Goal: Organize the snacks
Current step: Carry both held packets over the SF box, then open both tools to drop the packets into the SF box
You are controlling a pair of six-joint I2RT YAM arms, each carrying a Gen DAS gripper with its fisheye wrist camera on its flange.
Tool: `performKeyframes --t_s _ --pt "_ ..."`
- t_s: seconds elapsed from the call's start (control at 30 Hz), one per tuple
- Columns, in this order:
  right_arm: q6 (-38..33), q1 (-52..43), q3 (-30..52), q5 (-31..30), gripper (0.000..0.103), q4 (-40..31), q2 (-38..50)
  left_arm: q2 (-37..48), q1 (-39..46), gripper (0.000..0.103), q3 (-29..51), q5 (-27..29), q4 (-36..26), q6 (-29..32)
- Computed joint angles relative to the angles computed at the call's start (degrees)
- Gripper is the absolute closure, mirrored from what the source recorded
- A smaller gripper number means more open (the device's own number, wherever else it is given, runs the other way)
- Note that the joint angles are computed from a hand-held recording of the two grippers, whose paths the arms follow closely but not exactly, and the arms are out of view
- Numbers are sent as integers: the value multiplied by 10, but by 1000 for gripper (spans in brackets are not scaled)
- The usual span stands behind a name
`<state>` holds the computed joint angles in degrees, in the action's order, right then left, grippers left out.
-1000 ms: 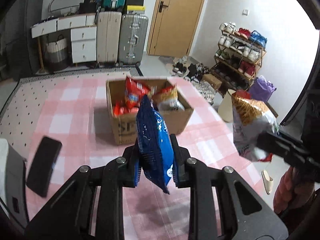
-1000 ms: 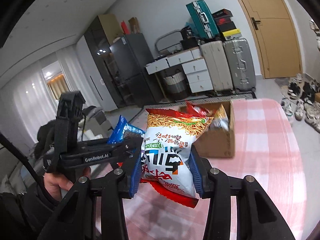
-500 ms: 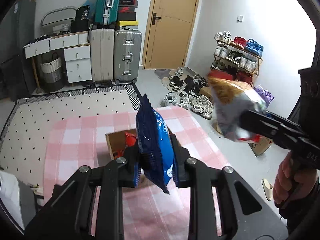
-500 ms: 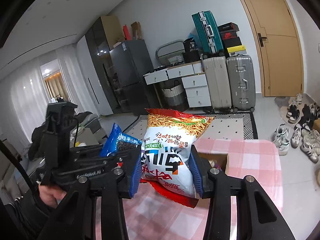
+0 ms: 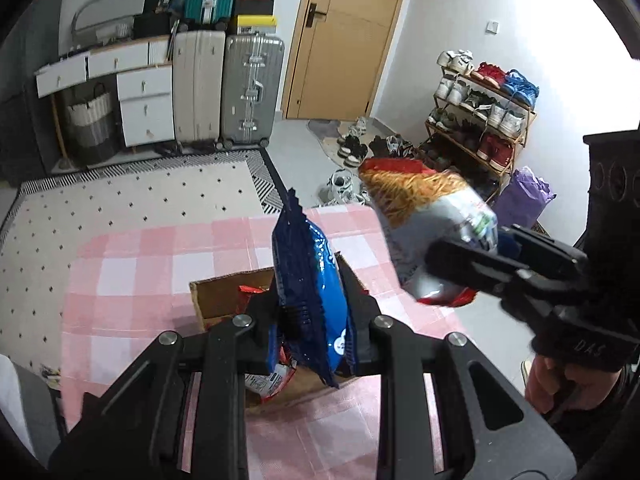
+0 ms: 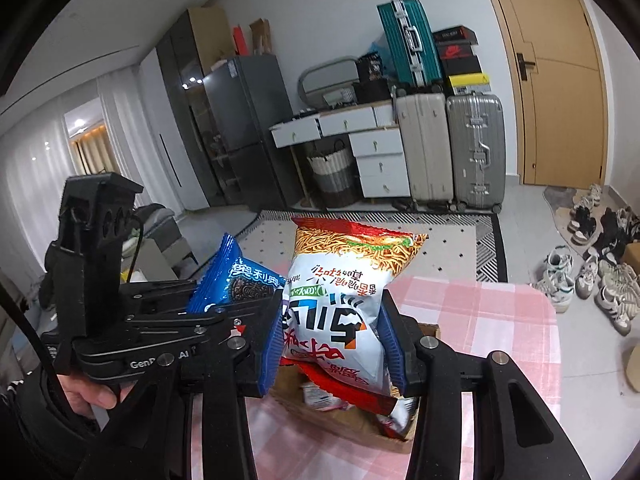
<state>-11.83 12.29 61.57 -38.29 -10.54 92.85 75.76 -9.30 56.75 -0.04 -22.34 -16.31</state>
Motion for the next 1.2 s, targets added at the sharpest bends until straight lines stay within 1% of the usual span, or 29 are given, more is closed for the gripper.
performKeyframes --t_s 0.03,0.1,0.23,0.4,0.53,0.6,0.63,0.67,0.7,0.73,0.77,0.8,0.83,0.9,0.97,1.0,1.03,1.1,1.2 --pt "1 4 9 7 60 10 22 18 5 82 0 6 10 2" --pt "2 11 19 19 60 26 61 53 17 82 -19 16 56 12" --pt "9 23 40 40 60 61 126 118 34 82 -23 37 107 16" --pt "-2 43 54 89 60 86 185 183 53 82 -33 67 168 21" --pt "-8 47 54 100 59 105 212 224 56 82 -31 58 194 14" --pt "-7 50 65 109 57 107 226 236 53 77 -27 50 196 18" --pt "-7 51 66 110 56 107 230 238 53 77 -25 44 192 18" --pt "-4 52 72 115 51 108 238 239 54 76 -27 37 194 15" --pt "0 54 73 120 44 112 241 235 56 72 -32 36 196 11" --pt "3 55 87 122 41 104 249 229 58 64 -37 38 197 8" --pt "4 52 88 119 34 103 252 222 62 59 -45 41 200 4" --pt "6 45 80 110 30 115 250 209 66 47 -58 42 208 1" --pt "8 42 74 105 30 121 245 197 68 40 -73 39 219 0" --pt "17 29 48 91 30 142 224 166 62 39 -96 17 222 -1" --pt "17 16 27 65 29 144 201 132 55 37 -121 0 223 -2" --pt "18 13 7 63 29 150 181 110 48 33 -134 -11 219 -6" --pt "18 8 -14 63 28 160 160 90 41 28 -146 -22 215 -11" --pt "13 -8 -53 46 24 166 116 42 21 24 -176 -47 211 -15" --pt "12 -32 -129 25 17 197 35 -34 -17 24 -212 -100 177 -34"
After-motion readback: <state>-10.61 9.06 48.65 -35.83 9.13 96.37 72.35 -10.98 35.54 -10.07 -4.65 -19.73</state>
